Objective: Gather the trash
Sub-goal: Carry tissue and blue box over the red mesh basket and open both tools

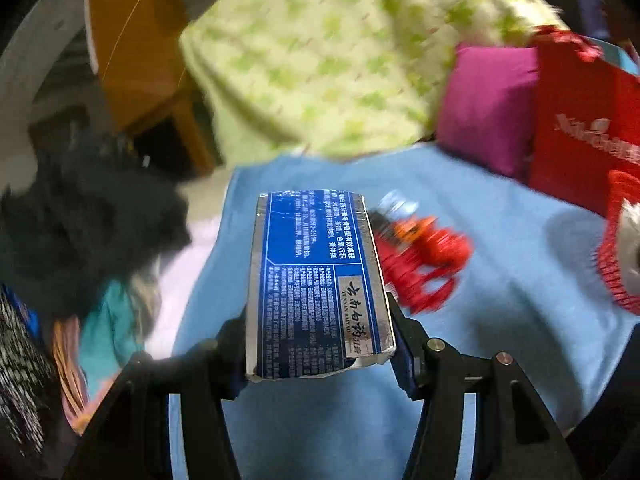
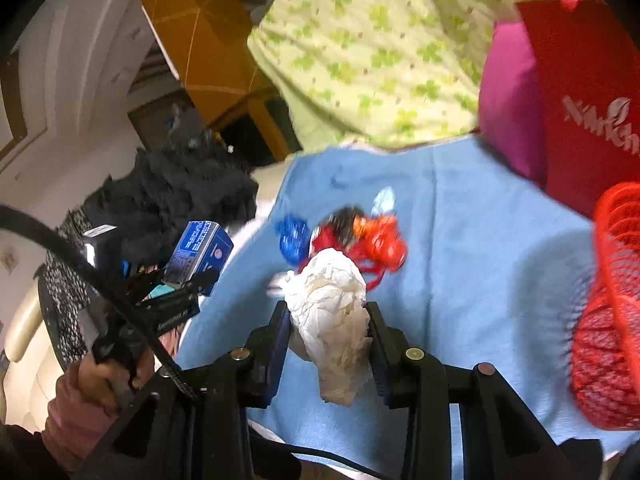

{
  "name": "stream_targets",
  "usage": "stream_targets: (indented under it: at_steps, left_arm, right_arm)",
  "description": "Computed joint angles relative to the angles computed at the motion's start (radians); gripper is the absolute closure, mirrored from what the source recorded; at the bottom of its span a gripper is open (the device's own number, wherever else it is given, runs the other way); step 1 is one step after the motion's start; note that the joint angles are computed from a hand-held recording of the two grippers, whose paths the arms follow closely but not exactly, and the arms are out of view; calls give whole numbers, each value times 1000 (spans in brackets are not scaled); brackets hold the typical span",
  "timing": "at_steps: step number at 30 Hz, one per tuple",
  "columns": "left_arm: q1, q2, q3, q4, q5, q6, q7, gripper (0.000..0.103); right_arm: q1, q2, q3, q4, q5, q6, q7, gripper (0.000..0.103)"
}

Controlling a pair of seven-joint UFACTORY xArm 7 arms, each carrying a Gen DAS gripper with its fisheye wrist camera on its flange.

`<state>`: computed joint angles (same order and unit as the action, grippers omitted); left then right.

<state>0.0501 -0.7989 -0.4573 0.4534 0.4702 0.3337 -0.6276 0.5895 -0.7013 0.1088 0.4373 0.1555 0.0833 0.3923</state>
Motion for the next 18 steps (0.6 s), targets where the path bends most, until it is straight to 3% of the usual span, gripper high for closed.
stream_targets:
  at_steps: [8, 18]
  left_arm:
    - [-6, 99, -156, 197, 46, 9, -38, 45]
    - [9, 282, -301, 418, 186, 56, -133, 45]
  right_arm:
    - [-169, -304, 31, -62, -53, 143, 35, 64]
    - [-328, -542, -40, -117, -75, 301, 16, 63]
